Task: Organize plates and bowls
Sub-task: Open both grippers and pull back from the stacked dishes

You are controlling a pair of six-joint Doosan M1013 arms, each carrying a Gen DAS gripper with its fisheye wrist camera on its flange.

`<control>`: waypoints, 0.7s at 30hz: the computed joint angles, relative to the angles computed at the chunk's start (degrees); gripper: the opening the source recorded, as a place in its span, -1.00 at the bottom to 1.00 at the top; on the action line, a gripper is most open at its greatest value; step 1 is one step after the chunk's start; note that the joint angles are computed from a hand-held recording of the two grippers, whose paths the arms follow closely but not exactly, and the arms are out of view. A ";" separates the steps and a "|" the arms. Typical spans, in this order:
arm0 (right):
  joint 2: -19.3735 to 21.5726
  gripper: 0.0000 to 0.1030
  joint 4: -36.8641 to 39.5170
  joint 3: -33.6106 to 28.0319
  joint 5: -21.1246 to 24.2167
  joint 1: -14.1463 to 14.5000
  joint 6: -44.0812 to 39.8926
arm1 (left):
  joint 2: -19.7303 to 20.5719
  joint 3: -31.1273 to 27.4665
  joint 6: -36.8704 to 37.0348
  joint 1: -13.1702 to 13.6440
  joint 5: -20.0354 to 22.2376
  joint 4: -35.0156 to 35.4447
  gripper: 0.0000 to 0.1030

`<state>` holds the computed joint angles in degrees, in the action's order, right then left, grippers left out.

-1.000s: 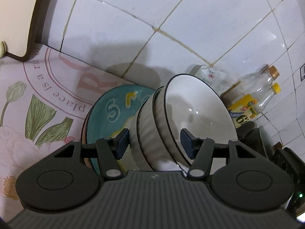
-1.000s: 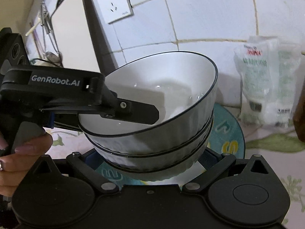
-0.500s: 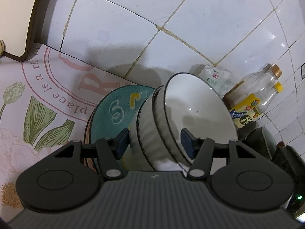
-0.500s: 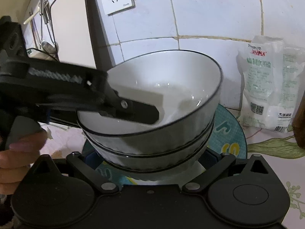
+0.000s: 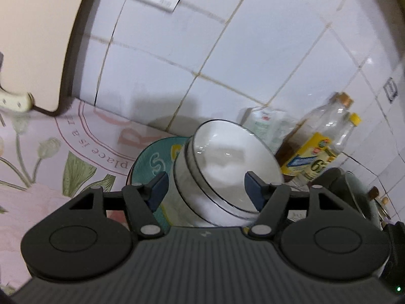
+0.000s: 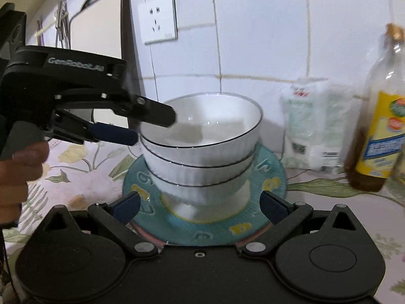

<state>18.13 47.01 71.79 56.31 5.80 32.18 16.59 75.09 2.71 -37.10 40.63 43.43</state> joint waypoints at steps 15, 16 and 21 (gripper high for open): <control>-8.19 0.94 -1.22 5.55 -1.13 -4.26 5.62 | -6.94 5.30 -3.81 -9.85 8.07 10.77 0.37; -8.72 0.94 -1.16 5.90 -1.20 -4.53 6.00 | -7.22 5.52 -3.40 -10.72 8.87 11.58 0.40; -12.06 0.94 -1.01 9.07 -4.06 -5.56 4.71 | -8.49 6.92 -3.23 -13.66 10.56 13.51 0.47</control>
